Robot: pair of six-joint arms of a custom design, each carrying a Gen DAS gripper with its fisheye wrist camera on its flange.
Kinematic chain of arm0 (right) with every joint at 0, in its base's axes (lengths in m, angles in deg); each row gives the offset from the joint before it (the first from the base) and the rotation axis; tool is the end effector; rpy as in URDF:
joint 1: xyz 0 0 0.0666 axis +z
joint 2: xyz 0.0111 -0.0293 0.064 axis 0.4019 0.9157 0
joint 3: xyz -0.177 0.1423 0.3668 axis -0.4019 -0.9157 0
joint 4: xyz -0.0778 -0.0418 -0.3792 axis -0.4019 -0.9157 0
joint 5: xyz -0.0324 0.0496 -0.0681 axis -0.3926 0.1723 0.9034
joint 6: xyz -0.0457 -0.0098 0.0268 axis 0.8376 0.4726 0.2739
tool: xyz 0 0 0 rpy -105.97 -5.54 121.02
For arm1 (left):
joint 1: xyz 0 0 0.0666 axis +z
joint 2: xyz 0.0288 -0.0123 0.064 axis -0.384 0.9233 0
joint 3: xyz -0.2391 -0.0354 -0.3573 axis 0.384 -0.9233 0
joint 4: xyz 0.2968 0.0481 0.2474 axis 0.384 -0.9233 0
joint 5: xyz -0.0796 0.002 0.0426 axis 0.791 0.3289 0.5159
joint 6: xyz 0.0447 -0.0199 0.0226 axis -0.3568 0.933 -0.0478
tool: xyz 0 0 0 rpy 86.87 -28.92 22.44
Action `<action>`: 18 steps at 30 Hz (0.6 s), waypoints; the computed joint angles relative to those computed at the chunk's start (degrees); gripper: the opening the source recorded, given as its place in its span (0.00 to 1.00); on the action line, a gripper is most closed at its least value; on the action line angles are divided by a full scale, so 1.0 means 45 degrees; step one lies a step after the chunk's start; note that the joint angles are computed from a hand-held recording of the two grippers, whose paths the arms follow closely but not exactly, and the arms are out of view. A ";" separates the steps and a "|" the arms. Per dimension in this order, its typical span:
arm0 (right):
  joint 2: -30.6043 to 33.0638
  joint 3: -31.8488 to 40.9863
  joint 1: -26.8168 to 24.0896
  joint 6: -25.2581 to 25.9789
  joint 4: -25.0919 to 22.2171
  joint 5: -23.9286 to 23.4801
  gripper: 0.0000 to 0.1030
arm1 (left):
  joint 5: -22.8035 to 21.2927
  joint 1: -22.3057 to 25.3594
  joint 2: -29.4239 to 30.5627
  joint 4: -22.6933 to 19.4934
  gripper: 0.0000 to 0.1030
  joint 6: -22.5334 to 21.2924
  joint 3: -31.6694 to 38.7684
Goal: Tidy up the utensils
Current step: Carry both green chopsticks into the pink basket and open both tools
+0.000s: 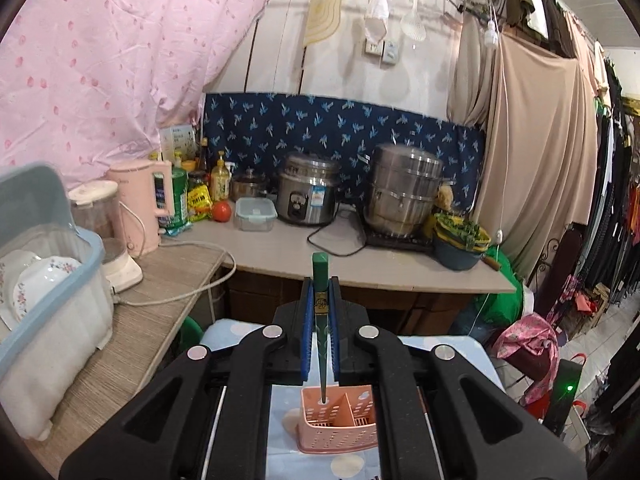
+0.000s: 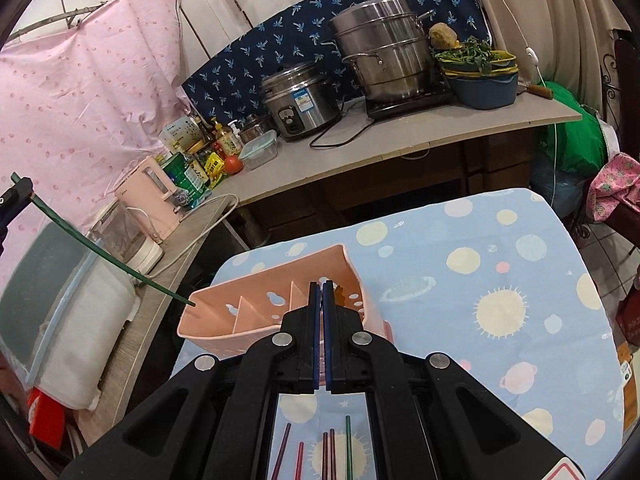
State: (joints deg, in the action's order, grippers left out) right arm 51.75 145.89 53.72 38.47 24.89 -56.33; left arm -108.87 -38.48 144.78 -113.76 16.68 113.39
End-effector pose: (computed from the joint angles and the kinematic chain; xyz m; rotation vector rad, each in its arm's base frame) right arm 0.5569 0.3258 0.4391 -0.1466 2.2619 0.6499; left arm 0.4685 -0.1200 0.5727 -0.2953 1.9364 -0.0142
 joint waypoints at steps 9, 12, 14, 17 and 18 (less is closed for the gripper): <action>-0.0014 -0.0308 -0.0046 -0.0079 0.0341 -0.0017 0.09 | -0.0373 0.0101 0.0519 -0.0197 0.21 0.0274 -0.0611; -0.0354 -0.0666 -0.0009 -0.0059 0.0583 0.0048 0.12 | -0.0902 0.0008 0.0242 -0.0079 0.46 0.0254 -0.0894; -0.0653 -0.0980 0.0052 -0.0053 0.0767 0.0090 0.16 | -0.1183 -0.0105 -0.0005 -0.0049 0.51 0.0090 -0.1071; -0.1202 -0.1546 0.0152 -0.0102 0.0968 0.0102 0.22 | -0.1423 -0.0264 -0.0433 -0.0244 0.52 0.0036 -0.1395; -0.1424 -0.1791 0.0193 -0.0114 0.1040 0.0130 0.23 | -0.1397 -0.0330 -0.0655 -0.0307 0.53 0.0081 -0.1603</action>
